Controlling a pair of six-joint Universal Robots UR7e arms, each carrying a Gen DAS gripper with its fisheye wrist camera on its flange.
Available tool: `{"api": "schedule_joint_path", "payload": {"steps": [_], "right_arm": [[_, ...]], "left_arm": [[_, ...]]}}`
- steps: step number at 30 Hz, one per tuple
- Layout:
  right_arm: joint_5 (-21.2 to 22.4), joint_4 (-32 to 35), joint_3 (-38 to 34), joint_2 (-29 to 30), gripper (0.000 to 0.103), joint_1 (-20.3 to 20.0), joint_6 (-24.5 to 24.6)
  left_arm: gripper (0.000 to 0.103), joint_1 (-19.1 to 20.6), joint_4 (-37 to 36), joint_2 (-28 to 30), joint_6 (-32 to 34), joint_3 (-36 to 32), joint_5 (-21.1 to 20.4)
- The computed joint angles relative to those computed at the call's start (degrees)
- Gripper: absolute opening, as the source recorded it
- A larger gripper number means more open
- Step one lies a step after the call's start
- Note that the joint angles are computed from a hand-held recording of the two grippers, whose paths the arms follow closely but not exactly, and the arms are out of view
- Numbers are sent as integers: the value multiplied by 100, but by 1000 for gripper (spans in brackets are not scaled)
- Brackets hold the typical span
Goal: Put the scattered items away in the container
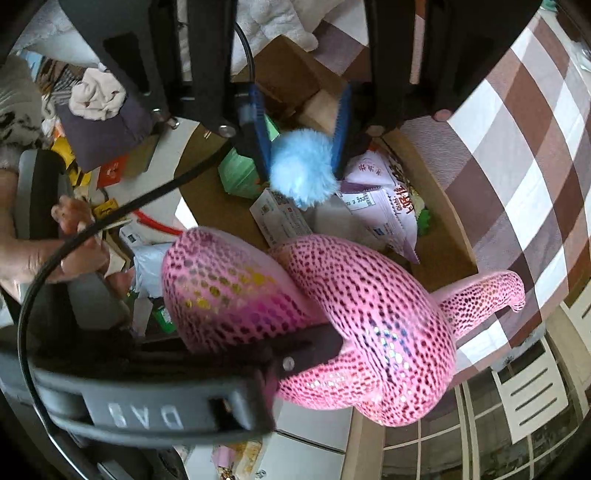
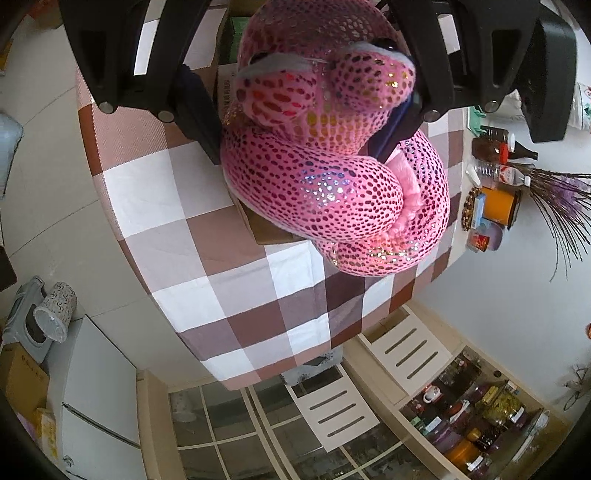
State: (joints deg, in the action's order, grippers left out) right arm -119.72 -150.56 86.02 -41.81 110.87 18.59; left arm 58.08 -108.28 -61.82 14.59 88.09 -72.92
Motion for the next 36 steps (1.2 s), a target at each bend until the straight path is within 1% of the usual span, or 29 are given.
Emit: {"api": "schedule_joint_path", "payload": {"steps": [1,2,4,6,10,13,14,16,20,23,25,26,28,30,31,34,36], "right_arm": [[-27,92,-40,12,83,7,21],[-61,159,-68,19,84,15,54],[-130,260,-113,27,84,38,70],[-237,338,-165,46,84,82,1],[-513,563,-300,103,85,241,-198],[-795,1076,-519,195,86,362,-259],[-887,1157,-563,219,86,402,-275],[-944,1066,-578,221,86,472,-395],[-1072,947,-710,222,86,618,-545],[-1130,1089,-788,166,86,685,-483],[-1322,1409,-843,141,86,746,-311],[-1423,1696,-893,137,86,771,-139],[-1622,2325,-962,124,86,808,288],[-1811,3073,-1041,139,86,831,808],[-1865,3344,-1042,147,86,838,1009],[-1816,3589,-915,119,86,843,1284],[-1746,3605,-851,106,86,854,1398]], "left_arm": [[56,22,10,15,-48,-46,-44],[65,32,-14,13,-85,-63,-59],[68,40,-46,7,-122,-111,-56],[70,48,28,8,-195,-192,-74],[77,78,196,-26,-387,-350,-66],[83,100,364,-70,-603,-448,3],[85,117,435,-68,-693,-493,36],[86,145,592,-65,-886,-588,88],[87,157,655,-109,-1169,-661,110],[88,104,706,-132,-1303,-707,188],[93,32,775,-149,-1367,-733,313],[95,-17,813,-163,-1406,-732,405],[96,-98,935,-157,-1521,-780,587],[96,-176,1150,-145,-1778,-852,737],[96,-196,1306,-119,-1930,-925,768],[96,-213,1573,-89,-2248,-1037,727],[96,-220,1605,-91,-2390,-1040,705]]}}
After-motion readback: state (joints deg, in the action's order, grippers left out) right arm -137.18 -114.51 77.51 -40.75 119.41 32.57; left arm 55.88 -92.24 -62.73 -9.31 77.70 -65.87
